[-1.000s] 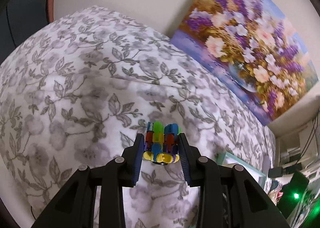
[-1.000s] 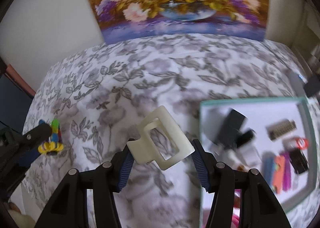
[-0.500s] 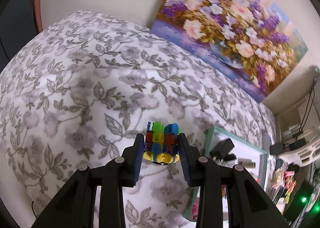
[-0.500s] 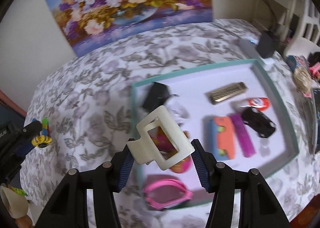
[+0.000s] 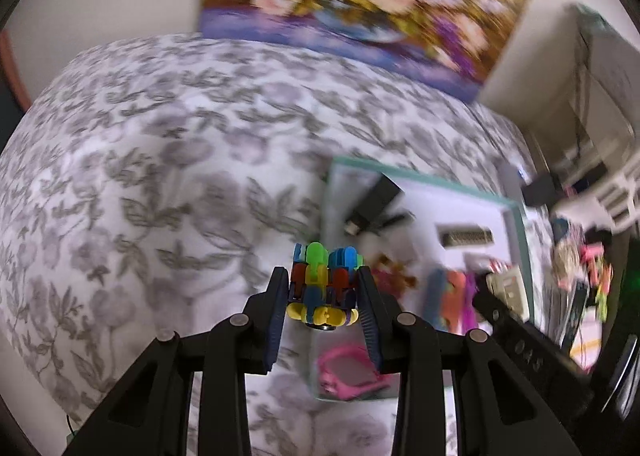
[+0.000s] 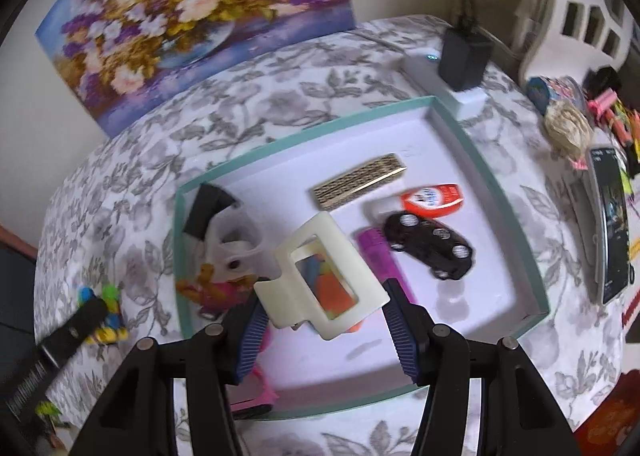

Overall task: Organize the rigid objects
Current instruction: 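Carry the block toy and hair clip into the tray and open both grippers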

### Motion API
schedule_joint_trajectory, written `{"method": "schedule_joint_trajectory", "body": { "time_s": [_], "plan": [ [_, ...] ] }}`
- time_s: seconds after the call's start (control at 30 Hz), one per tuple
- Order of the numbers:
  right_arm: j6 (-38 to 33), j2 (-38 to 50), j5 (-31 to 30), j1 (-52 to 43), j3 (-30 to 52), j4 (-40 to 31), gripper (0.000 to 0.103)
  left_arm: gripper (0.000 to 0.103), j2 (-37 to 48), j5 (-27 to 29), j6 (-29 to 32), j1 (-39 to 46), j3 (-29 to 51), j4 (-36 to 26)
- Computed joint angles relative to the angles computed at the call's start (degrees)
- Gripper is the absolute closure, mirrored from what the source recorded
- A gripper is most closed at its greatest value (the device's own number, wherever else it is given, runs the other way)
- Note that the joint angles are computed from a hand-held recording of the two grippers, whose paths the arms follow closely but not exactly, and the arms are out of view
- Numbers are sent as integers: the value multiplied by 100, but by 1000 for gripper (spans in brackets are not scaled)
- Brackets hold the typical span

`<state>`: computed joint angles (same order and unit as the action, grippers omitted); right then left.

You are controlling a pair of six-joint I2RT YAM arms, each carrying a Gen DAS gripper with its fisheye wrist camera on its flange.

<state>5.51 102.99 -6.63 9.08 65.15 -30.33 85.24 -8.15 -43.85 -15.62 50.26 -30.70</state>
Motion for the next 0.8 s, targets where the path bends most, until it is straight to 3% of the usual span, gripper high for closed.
{"method": "schedule_joint_trajectory", "body": {
  "time_s": [0.4,0.8],
  "plan": [
    [-191,409,-69,-701,292,-208,44,67,988,242,-174,-832,614,-26],
    [-341,582,-33,-698,360,-293,43,67,1357,232,-106,-962,837,-154]
  ]
}}
